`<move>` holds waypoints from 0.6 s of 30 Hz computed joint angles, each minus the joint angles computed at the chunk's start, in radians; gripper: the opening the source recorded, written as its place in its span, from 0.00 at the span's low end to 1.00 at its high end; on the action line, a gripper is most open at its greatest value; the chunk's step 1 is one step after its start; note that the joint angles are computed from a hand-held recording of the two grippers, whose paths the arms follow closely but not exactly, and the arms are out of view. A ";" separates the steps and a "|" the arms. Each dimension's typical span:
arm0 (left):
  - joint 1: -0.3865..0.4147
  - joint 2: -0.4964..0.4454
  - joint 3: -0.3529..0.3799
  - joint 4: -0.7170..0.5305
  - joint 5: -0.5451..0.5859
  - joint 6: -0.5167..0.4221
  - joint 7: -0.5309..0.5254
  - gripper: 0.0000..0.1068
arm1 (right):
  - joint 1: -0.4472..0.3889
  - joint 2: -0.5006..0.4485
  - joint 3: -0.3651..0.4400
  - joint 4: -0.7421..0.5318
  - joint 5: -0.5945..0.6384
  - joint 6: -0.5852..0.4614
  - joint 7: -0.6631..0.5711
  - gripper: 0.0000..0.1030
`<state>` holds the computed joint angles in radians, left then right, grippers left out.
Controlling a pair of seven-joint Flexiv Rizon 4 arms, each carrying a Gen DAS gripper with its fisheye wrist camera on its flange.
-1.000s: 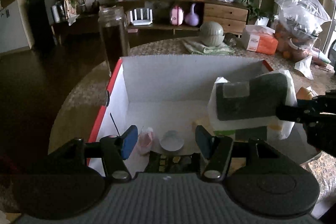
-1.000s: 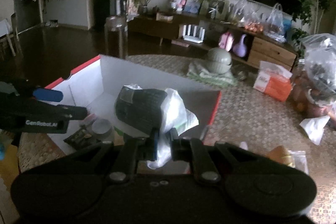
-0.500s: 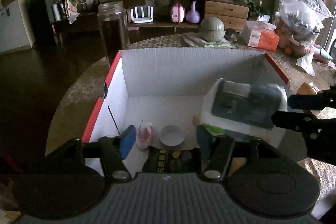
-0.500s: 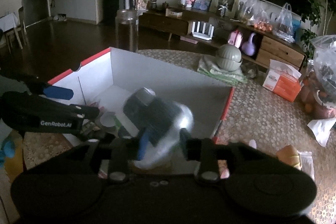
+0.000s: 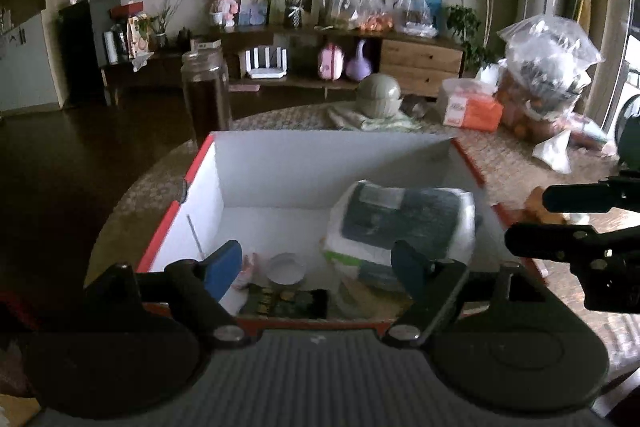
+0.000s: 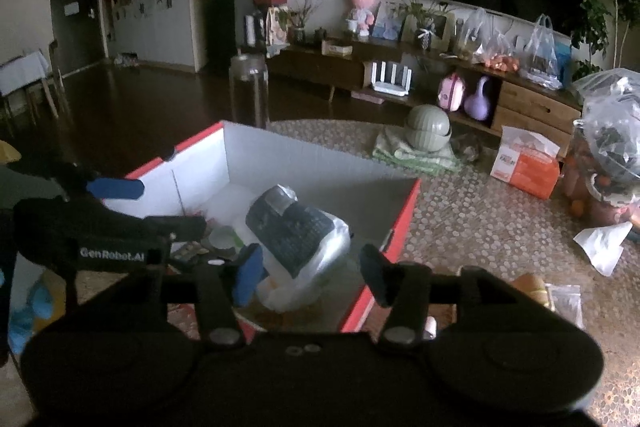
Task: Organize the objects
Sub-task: 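Open both tools to drop the packet and wipes into the shoebox, then withdraw both tools from the shoebox back over the table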
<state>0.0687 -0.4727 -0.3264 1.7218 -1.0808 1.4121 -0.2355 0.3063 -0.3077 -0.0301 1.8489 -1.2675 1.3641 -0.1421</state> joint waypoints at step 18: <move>-0.176 0.203 0.084 0.200 -0.345 -0.039 0.194 0.77 | -0.195 0.238 0.093 0.206 -0.346 0.069 0.314 0.63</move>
